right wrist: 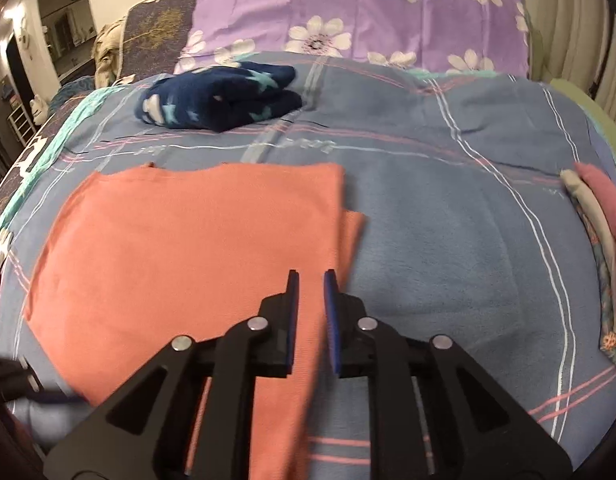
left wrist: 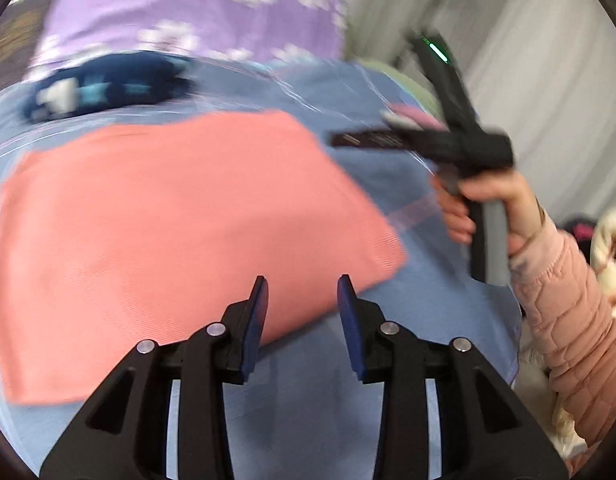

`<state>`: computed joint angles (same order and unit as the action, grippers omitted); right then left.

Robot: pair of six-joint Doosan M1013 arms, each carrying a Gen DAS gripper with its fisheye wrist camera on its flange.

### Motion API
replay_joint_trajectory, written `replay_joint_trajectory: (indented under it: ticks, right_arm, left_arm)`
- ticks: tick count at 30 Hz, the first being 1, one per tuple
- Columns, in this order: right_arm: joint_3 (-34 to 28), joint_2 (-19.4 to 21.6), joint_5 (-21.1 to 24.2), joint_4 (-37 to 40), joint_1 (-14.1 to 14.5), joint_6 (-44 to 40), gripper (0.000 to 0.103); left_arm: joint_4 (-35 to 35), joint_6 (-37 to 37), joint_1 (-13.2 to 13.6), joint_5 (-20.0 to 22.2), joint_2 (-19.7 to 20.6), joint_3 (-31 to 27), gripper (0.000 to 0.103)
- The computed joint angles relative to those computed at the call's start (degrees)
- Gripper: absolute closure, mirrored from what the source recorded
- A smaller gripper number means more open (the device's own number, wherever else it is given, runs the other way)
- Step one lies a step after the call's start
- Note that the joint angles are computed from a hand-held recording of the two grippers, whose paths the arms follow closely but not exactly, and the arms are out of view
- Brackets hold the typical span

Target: Fold small clothes

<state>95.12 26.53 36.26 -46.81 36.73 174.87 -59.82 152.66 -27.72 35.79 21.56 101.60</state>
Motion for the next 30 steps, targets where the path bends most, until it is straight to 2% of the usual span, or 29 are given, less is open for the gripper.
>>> replay_joint_trajectory:
  ticks: [3, 6, 9, 11, 15, 17, 21, 25, 26, 28, 29, 30]
  right_arm:
    - [-3.34, 1.63, 0.47, 1.16, 1.16, -3.95, 0.082]
    - [-8.41, 4.46, 0.16, 4.65, 2.24, -11.13, 0.077]
    - [-14.15, 7.72, -0.06, 9.01, 3.60, -20.35, 0.075]
    - [-17.90, 9.81, 0.19, 11.15, 5.04, -27.04, 0.072]
    - [-24.23, 13.88, 0.73, 11.17, 9.49, -39.32, 0.067]
    - [-26.21, 15.55, 1.32, 8.32, 11.82, -44.45, 0.064]
    - [-28.85, 19.33, 7.08, -8.56, 16.83, -43.53, 0.057]
    - [-32.42, 23.17, 14.64, -13.80, 18.63, -45.58, 0.054]
    - [-33.67, 24.33, 17.01, -14.92, 18.81, -45.37, 0.055]
    - [-35.48, 25.74, 19.82, -17.11, 18.78, -42.96, 0.065]
    - [-36.54, 26.39, 20.84, -17.34, 18.60, -42.87, 0.085]
    - [-36.93, 26.71, 21.11, -17.56, 18.50, -42.66, 0.099]
  left_arm:
    - [-5.48, 0.78, 5.15, -6.29, -2.75, 3.56, 0.067]
    - [-7.61, -2.26, 9.34, -10.38, -2.54, 4.21, 0.067]
    - [-5.67, -8.62, 13.13, -11.22, -1.28, 4.18, 0.067]
    - [-5.56, -9.16, 14.75, -10.67, -1.13, 5.01, 0.069]
    - [-5.07, -8.54, 16.16, -8.68, -0.81, 4.97, 0.069]
    - [-5.20, -6.42, 16.59, -8.01, -0.57, 4.15, 0.069]
    - [-5.92, -4.71, 16.65, -8.15, 1.17, 1.50, 0.069]
    - [-10.00, -2.65, 17.72, -7.17, 1.72, 1.38, 0.069]
    - [-10.60, -2.58, 18.00, -6.89, 1.80, 1.39, 0.068]
    - [-10.70, -3.12, 18.35, -6.40, 2.26, 0.91, 0.069]
    - [-10.48, -3.51, 18.50, -6.20, 2.40, 0.66, 0.069]
    - [-10.14, -3.91, 18.60, -6.01, 2.48, 0.43, 0.069]
